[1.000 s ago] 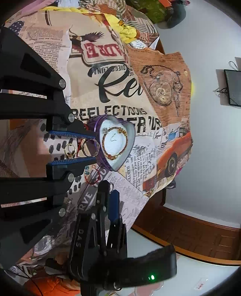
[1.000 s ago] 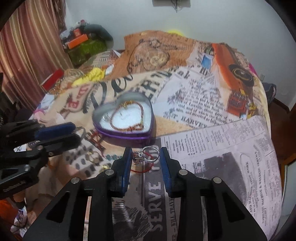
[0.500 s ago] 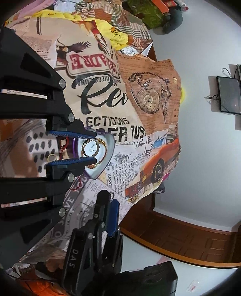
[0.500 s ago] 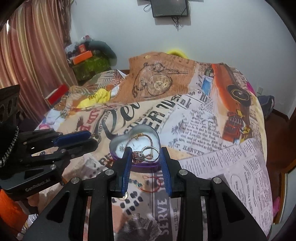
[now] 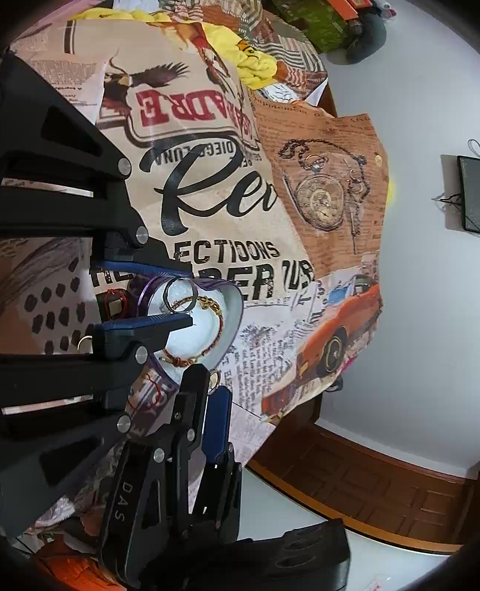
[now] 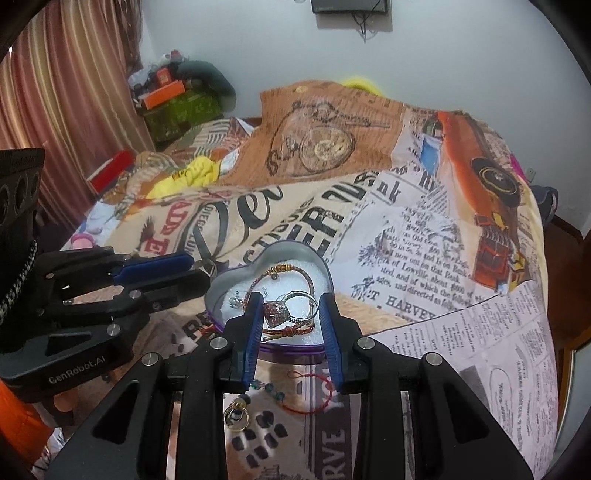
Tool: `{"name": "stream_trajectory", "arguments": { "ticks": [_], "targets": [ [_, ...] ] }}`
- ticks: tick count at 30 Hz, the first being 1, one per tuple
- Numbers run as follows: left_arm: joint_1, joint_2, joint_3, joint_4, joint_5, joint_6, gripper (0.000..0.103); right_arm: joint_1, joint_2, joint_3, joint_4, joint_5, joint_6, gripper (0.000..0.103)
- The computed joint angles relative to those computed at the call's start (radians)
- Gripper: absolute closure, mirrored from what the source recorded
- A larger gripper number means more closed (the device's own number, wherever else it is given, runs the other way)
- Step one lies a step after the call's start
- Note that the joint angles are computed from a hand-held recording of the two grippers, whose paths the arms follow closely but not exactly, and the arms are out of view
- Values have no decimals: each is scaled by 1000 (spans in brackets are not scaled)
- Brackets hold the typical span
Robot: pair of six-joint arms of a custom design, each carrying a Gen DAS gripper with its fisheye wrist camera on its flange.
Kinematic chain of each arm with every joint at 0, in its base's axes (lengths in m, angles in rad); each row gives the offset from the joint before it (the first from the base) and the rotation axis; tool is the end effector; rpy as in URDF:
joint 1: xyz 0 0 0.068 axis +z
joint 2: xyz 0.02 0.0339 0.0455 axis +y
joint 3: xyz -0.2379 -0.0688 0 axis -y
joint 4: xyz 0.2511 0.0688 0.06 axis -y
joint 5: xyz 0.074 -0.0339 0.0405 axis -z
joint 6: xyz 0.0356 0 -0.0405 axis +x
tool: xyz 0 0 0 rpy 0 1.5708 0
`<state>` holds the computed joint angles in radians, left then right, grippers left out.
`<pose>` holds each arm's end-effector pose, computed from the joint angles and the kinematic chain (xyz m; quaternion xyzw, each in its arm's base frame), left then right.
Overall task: Organize jewelry
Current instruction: 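Lift the earring and ring and move both grippers over the heart tin, then open both grippers to drop the ring and earring into the tin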
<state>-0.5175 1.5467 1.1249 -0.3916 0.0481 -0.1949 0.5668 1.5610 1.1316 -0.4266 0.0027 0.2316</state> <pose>0.2974 -0.1713 0.2237 0.1580 0.9154 -0.1498 0.3386 0.2892 0.1840 0.2186 -0.1558 0.9238 0.1348 0.3228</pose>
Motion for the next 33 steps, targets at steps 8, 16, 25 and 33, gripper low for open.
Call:
{"name": "stream_trajectory", "arguments": {
  "ticks": [8, 16, 25, 33],
  "targets": [
    [-3, 39, 13, 7, 7, 10, 84, -5, 55, 37, -24, -25, -24, 75],
    [-1, 45, 20, 0, 5, 10, 84, 1, 83, 56, -42, -31, -31, 75],
    [-7, 26, 18, -19, -7, 5, 84, 2, 89, 81, -84, -31, -26, 75],
    [-22, -36, 11, -59, -35, -2, 83, 35, 6, 59, -113, 28, -13, 74]
  ]
}}
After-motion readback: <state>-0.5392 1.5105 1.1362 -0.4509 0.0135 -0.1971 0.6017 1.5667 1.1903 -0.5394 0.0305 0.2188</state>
